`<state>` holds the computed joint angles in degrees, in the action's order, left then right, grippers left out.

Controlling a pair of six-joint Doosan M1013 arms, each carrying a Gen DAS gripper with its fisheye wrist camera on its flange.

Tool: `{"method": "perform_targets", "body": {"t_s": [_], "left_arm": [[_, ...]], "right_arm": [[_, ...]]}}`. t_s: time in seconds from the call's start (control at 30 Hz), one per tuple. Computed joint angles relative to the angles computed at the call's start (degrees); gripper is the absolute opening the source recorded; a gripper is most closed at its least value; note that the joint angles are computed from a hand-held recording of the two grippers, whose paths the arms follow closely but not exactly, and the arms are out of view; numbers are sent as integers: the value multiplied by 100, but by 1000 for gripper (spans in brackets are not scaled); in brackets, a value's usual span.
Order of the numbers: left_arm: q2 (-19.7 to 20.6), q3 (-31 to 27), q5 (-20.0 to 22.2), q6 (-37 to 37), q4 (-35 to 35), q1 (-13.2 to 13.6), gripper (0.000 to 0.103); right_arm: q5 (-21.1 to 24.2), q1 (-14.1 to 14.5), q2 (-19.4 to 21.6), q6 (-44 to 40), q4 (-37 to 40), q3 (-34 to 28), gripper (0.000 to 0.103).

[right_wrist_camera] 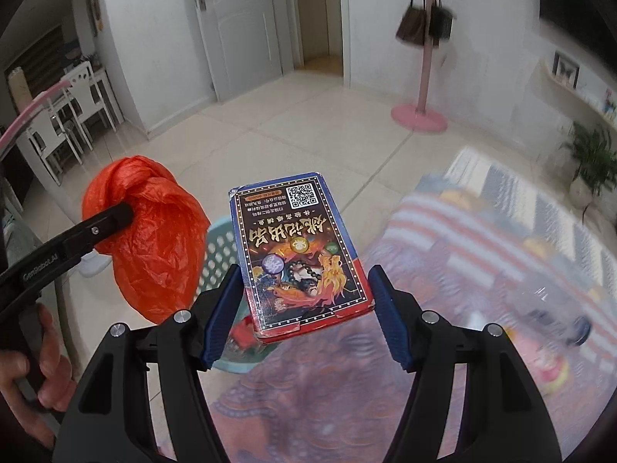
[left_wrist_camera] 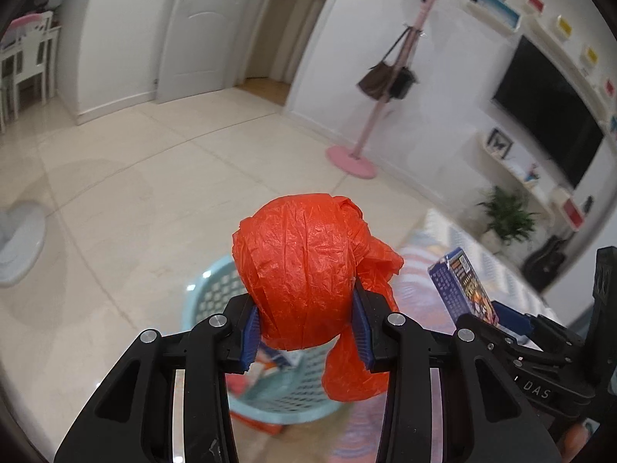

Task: Collect trash
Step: 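Carry the red bag over the basket and open the left tool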

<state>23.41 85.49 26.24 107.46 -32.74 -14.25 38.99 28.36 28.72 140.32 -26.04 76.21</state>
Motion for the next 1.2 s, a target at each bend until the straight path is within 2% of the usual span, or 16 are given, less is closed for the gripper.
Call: {"method": "perform_targets", "body": {"t_s": [0.07,0.13,0.2,0.27,0.4,0.53,0.63,0.97,1.2], "left_arm": [[107,-82,93,-435,563,-20,38],[191,-120,139,-979,1162,-39,38],[263,-153,171,-1261,1383,-20,38],[345,-214,285,-1456,1508,19,38],[406,-250,216,-1707,1995,6,42],[388,-205,211,-1328,1487,61,53],[306,-103,17,-1105,1245,85,62],[133,125,-230,-170,396,47,65],[-65,250,-31,1457,-1121,-36,65]], "right_arm": [[299,-80,213,-470,653,-243,63],[370,-144,359,-792,1150,-383,63],[414,-200,483,-986,1568,-519,63],[517,-228,619,-1108,1792,-692,63],[699,-230,855,-1142,1909,-961,64],[621,-290,874,-1360,2386,-923,64],[501,-314,813,-1405,2604,-814,65],[175,-329,439,-1054,2380,-307,65],[-266,-357,-113,-533,1933,303,65]]}}
